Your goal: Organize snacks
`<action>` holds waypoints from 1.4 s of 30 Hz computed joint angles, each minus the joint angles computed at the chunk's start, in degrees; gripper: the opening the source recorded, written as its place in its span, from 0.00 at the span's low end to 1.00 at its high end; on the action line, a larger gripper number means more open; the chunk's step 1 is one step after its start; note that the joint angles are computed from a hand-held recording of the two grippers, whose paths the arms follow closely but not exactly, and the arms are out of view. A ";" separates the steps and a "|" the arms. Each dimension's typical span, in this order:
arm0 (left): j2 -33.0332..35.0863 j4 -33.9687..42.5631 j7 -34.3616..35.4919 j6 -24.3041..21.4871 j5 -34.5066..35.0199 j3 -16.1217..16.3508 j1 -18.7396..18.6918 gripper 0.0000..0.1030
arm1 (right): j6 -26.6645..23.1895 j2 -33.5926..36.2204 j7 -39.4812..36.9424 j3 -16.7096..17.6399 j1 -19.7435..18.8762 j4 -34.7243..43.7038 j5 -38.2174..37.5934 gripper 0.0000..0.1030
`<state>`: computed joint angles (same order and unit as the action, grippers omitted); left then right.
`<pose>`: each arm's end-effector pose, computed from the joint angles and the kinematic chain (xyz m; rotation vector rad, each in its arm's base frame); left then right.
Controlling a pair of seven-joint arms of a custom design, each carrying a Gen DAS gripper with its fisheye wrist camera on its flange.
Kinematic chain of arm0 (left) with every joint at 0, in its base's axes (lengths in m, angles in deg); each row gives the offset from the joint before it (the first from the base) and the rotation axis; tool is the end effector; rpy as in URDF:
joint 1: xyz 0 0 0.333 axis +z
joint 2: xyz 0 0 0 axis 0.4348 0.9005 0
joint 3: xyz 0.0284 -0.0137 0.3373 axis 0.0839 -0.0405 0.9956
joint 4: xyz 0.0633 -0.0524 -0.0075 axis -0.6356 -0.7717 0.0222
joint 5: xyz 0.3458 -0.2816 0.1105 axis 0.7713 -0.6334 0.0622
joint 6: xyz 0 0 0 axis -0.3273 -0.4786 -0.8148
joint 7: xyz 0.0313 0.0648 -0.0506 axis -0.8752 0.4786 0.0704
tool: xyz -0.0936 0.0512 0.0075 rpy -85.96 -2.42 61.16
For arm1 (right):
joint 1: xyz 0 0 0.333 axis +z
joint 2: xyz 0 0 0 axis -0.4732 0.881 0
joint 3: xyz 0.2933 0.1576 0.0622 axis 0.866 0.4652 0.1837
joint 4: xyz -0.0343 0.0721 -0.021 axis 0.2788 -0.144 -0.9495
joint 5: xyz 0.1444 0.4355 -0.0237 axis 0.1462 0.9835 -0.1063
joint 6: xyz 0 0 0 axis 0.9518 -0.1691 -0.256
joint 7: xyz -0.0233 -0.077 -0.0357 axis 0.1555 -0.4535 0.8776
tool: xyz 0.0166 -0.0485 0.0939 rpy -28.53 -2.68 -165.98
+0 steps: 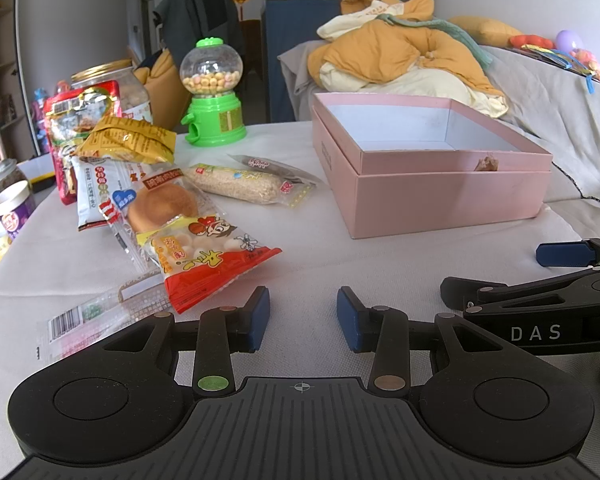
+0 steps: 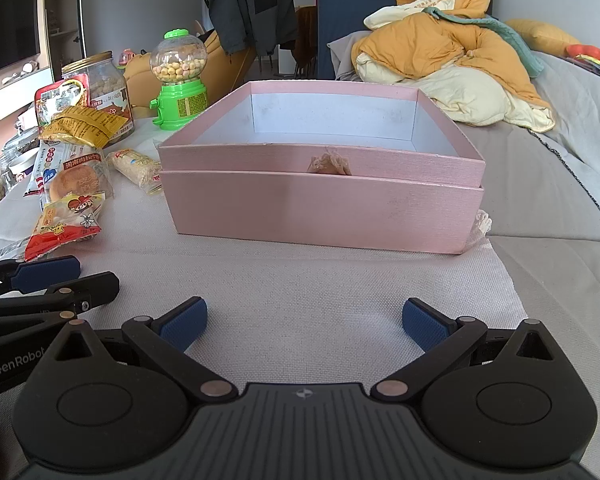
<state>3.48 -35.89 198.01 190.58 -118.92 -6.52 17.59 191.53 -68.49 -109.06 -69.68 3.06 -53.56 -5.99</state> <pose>0.6178 -0.2422 0.4242 -1.1332 2.1908 -1.0877 0.5672 0.3969 0.4187 -1.4024 2.0268 -0.9593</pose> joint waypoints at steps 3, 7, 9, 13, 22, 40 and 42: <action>0.00 0.01 0.07 -0.01 -0.07 0.03 -0.03 0.43 | -0.01 0.08 -0.01 -0.01 0.02 0.09 0.00 1.00; -0.02 -0.01 0.13 -0.04 -0.14 0.07 -0.04 0.43 | 0.02 -0.07 0.00 -0.03 0.01 -0.08 0.00 1.00; 0.01 0.02 0.05 -0.04 -0.07 0.09 -0.07 0.43 | 0.00 0.04 -0.01 -0.02 0.02 0.04 0.00 1.00; -0.05 -0.03 0.14 -0.07 -0.13 0.08 -0.02 0.43 | 0.01 0.00 0.00 -0.01 0.01 -0.01 0.00 1.00; 0.01 0.03 0.02 -0.08 -0.04 0.11 -0.07 0.43 | 0.00 -0.01 0.02 0.00 0.01 -0.03 -0.02 1.00; 0.44 0.27 -0.47 0.32 0.82 -0.42 0.35 0.43 | 0.01 -0.13 0.00 -0.01 -0.01 -0.13 -0.01 1.00; 0.43 0.28 -0.45 0.26 0.68 -0.50 0.42 0.43 | 0.00 -0.01 -0.02 0.00 -0.01 0.00 0.00 1.00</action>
